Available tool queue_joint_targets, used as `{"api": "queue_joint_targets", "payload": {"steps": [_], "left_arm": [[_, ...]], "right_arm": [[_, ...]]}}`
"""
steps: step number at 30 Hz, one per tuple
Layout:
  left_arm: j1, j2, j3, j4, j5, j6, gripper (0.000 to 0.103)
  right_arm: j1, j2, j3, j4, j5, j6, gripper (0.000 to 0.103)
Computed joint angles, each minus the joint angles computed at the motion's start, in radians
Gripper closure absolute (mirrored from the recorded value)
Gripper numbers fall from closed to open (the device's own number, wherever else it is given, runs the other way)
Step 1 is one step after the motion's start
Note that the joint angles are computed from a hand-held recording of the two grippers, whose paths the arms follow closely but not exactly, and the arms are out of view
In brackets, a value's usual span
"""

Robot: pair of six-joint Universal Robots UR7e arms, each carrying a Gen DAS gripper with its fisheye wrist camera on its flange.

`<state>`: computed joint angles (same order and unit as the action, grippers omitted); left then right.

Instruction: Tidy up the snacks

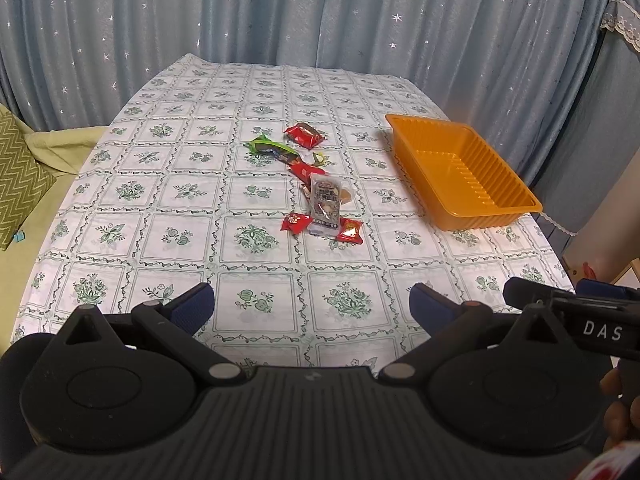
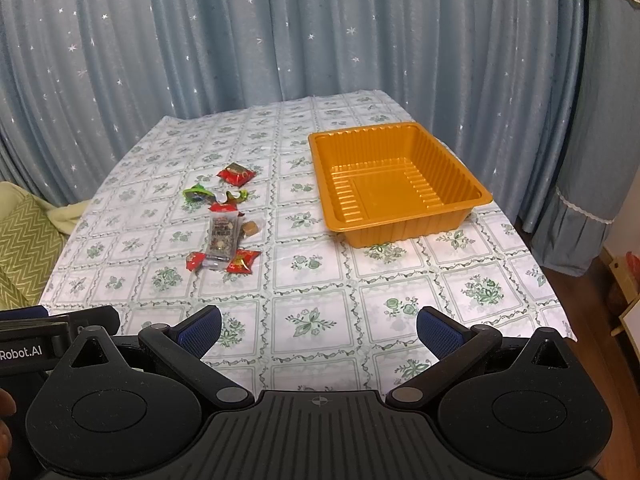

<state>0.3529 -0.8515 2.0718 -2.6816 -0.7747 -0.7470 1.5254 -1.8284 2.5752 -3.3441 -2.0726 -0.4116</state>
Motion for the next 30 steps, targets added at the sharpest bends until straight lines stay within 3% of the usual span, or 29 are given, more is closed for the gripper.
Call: {"api": "queue_joint_targets", "payload": {"steps": [10,14,20,21,23,25,30], "left_arm": [[0.013,-0.006,0.014,-0.032,-0.004,0.012,0.0],[0.045,-0.009,0.014,-0.051,0.008,0.028,0.0],[0.126,0.014,-0.013,-0.084,0.022,0.065,0.0],[0.141,0.022,-0.019,-0.095,0.024,0.074,0.0],[0.169,0.039,-0.036,-0.111,0.028,0.097,0.0],[0.2,0.064,-0.056,-0.149,0.027,0.141,0.0],[0.265,0.125,-0.118,-0.205,0.014,0.235,0.003]], "right_arm": [[-0.005,0.008,0.0,-0.013,0.006,-0.003,0.0],[-0.047,0.035,0.009,-0.068,0.07,-0.021,0.0],[-0.09,0.163,-0.024,-0.17,0.162,-0.073,0.001],[-0.097,0.187,-0.034,-0.182,0.175,-0.08,0.005],[-0.107,0.244,-0.06,-0.195,0.199,-0.086,0.025],[-0.114,0.294,-0.09,-0.197,0.214,-0.085,0.028],[-0.124,0.447,-0.18,-0.231,0.235,-0.095,0.049]]}}
